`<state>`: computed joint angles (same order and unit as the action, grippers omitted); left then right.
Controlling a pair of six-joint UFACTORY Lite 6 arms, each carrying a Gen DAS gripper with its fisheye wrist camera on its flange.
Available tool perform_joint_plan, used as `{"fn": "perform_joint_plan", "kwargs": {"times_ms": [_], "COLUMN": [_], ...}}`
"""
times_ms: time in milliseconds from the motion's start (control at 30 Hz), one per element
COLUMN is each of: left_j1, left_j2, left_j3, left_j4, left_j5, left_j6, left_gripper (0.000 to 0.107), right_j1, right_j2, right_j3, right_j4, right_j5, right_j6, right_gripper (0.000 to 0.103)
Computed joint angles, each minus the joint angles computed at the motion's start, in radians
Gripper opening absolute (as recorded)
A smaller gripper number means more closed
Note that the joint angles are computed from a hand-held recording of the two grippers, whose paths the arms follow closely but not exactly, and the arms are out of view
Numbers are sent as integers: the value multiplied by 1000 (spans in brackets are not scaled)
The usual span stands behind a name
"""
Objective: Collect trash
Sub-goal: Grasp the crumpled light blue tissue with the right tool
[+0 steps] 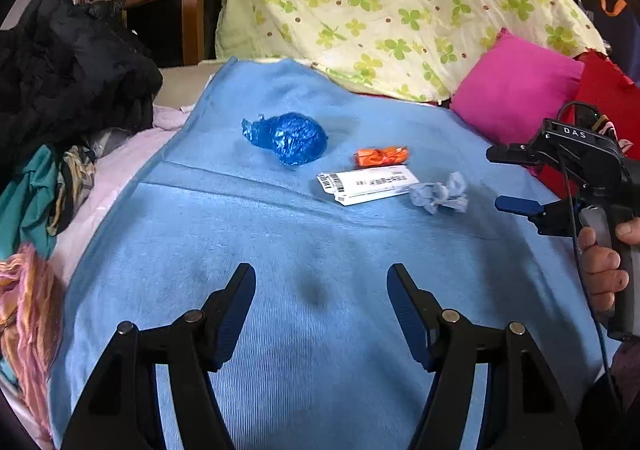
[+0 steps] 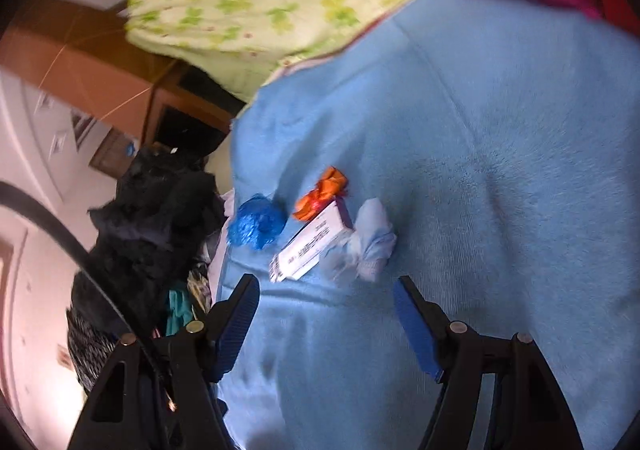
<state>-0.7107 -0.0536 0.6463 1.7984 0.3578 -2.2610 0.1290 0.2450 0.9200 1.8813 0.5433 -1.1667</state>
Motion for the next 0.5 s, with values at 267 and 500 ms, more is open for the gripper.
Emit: {"fn": "perform_joint_plan", "kwargs": {"times_ms": [267, 500], "left_j1": [75, 114], "left_j2": [163, 274], "left_j3": [140, 253], "left_j4": [171, 244], "left_j5": [-42, -67], "left_j6": [-84, -105], "left_gripper": [69, 69], "right_j1": [9, 22], "right_j2": [260, 359], "right_j3": [242, 356], "right_j4": [-122, -169], "right_j5": [-33, -59], "right_j6": [209, 286], "right_gripper": [67, 46]}}
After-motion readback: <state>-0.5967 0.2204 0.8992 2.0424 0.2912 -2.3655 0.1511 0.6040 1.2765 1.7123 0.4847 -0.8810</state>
